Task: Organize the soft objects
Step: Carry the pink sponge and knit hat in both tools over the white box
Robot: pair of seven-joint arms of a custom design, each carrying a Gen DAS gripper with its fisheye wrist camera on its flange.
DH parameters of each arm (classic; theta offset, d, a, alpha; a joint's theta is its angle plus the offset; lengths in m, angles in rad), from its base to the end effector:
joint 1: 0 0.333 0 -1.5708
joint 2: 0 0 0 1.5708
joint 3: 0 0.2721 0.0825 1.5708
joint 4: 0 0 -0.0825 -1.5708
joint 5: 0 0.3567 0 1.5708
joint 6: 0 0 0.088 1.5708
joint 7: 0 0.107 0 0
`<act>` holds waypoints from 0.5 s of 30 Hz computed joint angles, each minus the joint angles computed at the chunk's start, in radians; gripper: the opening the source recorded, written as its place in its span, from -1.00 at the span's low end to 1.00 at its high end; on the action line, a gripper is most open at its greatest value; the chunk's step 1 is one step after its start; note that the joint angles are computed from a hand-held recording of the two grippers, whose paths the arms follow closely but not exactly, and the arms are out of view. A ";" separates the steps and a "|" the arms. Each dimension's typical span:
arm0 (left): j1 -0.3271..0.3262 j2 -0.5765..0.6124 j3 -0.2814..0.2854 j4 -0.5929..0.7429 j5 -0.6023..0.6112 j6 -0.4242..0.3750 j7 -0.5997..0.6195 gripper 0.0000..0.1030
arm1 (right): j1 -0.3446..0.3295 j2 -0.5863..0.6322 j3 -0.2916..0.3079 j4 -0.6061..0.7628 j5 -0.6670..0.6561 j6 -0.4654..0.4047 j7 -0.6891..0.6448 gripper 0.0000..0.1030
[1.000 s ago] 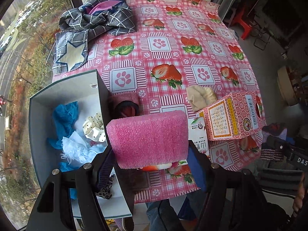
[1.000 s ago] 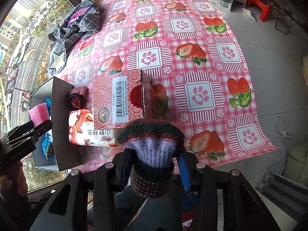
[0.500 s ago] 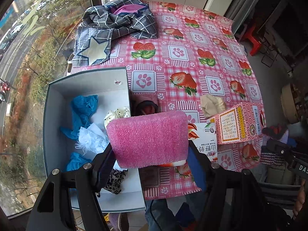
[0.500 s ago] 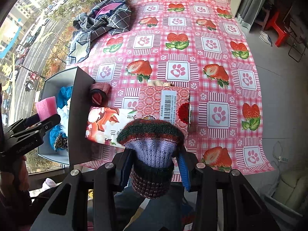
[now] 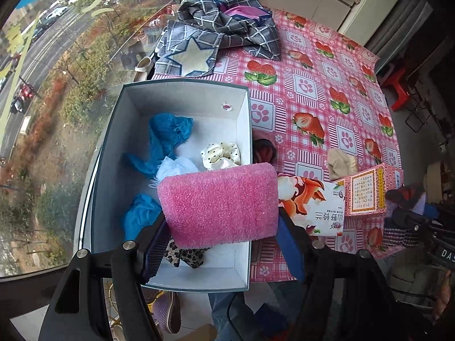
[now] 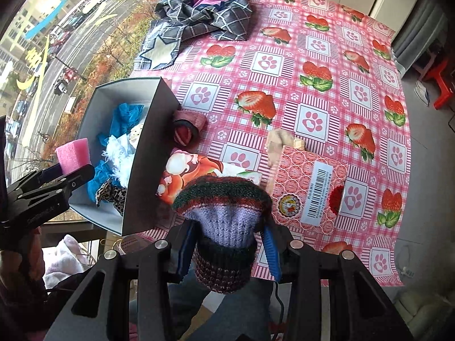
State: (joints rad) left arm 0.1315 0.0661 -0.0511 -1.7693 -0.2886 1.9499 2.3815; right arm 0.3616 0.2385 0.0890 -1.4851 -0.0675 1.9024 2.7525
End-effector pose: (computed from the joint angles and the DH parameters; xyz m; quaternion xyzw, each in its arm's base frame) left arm 0.5662 0.0271 0.4919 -0.4446 0.8832 -0.1490 0.0073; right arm 0.5581 0.2586 0.5161 -0.4112 0.9068 -0.0196 0.0904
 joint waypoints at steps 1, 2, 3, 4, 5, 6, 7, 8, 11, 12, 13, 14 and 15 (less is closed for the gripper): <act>0.003 0.003 0.003 0.003 0.000 0.001 -0.005 0.43 | 0.000 0.017 0.001 0.023 0.000 -0.005 -0.013 -0.15; 0.006 0.007 0.006 0.007 0.001 0.001 -0.011 0.43 | 0.000 0.034 0.002 0.047 0.001 -0.010 -0.026 -0.15; 0.009 0.010 0.009 0.011 0.003 0.001 -0.017 0.43 | 0.001 0.051 0.003 0.070 0.002 -0.016 -0.039 -0.15; 0.013 0.013 0.011 0.014 0.004 0.002 -0.023 0.43 | 0.001 0.070 0.003 0.097 0.004 -0.023 -0.051 -0.15; 0.016 0.017 0.012 0.018 0.006 0.001 -0.029 0.43 | 0.002 0.087 0.003 0.121 0.006 -0.028 -0.064 -0.15; 0.018 0.021 0.014 0.022 0.008 0.002 -0.035 0.43 | 0.002 0.103 0.002 0.144 0.008 -0.033 -0.076 -0.15; 0.022 0.025 0.015 0.026 0.010 0.001 -0.040 0.43 | 0.003 0.122 0.002 0.171 0.010 -0.040 -0.088 -0.15; 0.024 0.029 0.016 0.031 0.012 0.001 -0.046 0.43 | 0.004 0.140 0.001 0.198 0.012 -0.048 -0.101 -0.15; 0.034 0.038 0.020 0.042 0.013 0.003 -0.058 0.43 | 0.009 0.206 -0.001 0.296 0.017 -0.076 -0.139 -0.15; 0.036 0.043 0.020 0.048 0.014 0.003 -0.063 0.43 | 0.011 0.231 -0.002 0.333 0.019 -0.088 -0.152 -0.15; 0.039 0.049 0.021 0.054 0.016 0.002 -0.069 0.43 | 0.013 0.260 -0.003 0.377 0.021 -0.103 -0.165 -0.15; 0.041 0.054 0.021 0.059 0.018 0.000 -0.075 0.43 | 0.016 0.289 -0.005 0.422 0.022 -0.117 -0.179 -0.15; 0.043 0.059 0.022 0.065 0.019 0.000 -0.080 0.43 | 0.021 0.325 -0.007 0.480 0.023 -0.138 -0.193 -0.15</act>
